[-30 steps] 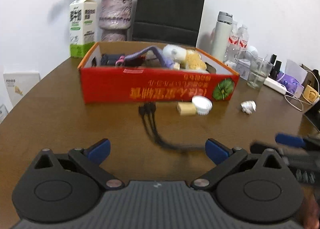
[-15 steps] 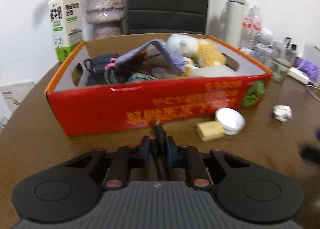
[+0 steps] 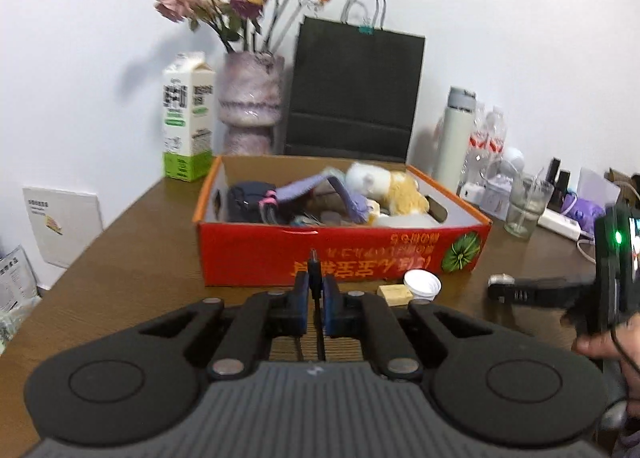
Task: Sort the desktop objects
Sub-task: 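Lower the cable and foil into the box and open both tools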
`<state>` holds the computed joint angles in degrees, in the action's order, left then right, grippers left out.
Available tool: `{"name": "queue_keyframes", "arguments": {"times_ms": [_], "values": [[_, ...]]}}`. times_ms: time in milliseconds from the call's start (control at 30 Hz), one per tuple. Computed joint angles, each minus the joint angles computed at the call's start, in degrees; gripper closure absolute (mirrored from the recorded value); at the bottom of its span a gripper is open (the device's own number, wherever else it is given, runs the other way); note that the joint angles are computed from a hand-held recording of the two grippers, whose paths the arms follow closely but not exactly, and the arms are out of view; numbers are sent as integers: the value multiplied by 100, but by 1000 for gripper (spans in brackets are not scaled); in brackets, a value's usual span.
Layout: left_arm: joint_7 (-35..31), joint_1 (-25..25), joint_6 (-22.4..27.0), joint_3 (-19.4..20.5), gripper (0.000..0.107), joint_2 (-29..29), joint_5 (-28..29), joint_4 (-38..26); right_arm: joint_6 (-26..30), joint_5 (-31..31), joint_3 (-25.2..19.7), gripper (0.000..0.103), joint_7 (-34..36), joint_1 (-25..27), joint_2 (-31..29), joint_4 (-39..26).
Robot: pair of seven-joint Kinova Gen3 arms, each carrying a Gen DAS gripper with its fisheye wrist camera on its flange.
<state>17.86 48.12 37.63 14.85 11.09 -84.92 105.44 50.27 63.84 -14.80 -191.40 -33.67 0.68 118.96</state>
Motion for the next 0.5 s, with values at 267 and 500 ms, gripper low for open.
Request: {"name": "queue_keyframes", "arguments": {"times_ms": [267, 500], "values": [[181, -246, -20, 278, 100, -610, -240, 104, 146, 127, -875, 87, -1325, -615, -551, 400], [-184, -623, -232, 333, 101, -767, -1100, -458, 356, 708, -1078, 87, -1005, -763, -1032, 75]]}}
